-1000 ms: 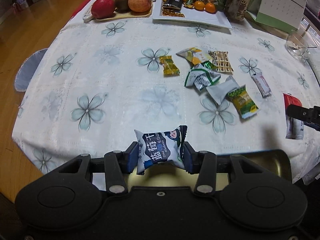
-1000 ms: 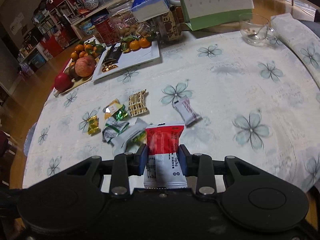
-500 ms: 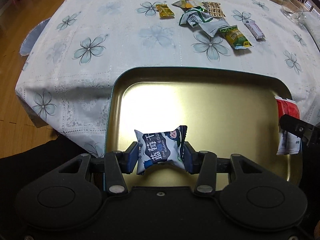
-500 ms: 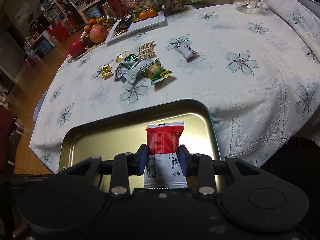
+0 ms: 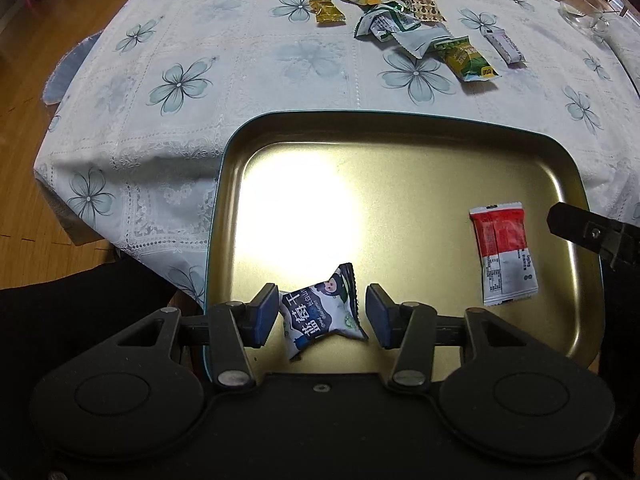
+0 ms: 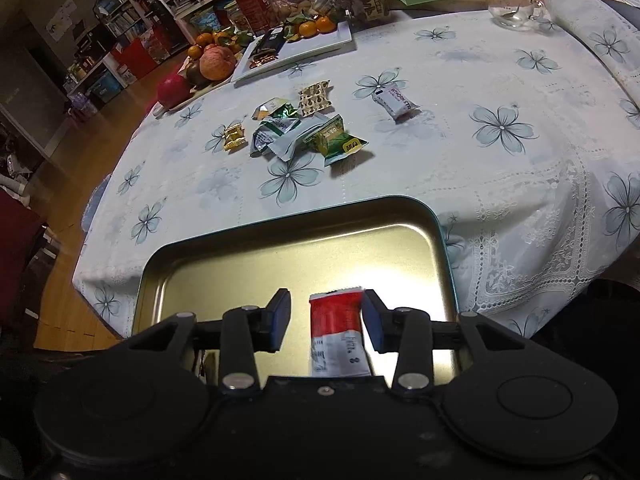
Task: Organize snacks
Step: 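Carry both snacks to the gold tray and open both tools to drop them, then lift both open tools away from the tray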
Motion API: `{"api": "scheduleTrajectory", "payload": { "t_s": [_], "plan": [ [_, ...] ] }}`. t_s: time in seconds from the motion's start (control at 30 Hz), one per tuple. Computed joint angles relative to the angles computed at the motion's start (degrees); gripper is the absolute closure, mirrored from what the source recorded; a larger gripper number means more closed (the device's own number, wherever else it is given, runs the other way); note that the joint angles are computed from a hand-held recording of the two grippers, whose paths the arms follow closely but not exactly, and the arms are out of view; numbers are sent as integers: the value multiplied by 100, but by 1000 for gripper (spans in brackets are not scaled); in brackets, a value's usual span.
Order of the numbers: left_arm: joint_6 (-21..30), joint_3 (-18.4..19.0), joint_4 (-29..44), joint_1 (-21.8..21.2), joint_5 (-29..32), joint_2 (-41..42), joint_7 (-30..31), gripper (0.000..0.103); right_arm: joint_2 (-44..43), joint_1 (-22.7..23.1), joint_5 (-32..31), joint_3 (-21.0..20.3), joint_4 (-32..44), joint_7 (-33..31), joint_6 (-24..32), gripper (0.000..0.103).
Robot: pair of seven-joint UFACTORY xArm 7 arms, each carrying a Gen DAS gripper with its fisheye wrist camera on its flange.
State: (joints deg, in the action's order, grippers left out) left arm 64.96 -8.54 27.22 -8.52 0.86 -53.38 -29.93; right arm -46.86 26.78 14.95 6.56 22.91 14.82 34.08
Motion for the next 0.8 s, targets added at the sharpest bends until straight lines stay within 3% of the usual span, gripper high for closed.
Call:
{"api": "scheduleTrajectory", "payload": {
  "t_s": [0.47, 0.8],
  "plan": [
    [357, -86, 32, -50, -14, -187, -148, 47, -107, -6, -102, 15, -43, -8, 69, 42],
    [424, -61, 48, -71, 16, -101, -137, 47, 49, -60, -146, 31, 126, 6, 519, 32]
  ]
}}
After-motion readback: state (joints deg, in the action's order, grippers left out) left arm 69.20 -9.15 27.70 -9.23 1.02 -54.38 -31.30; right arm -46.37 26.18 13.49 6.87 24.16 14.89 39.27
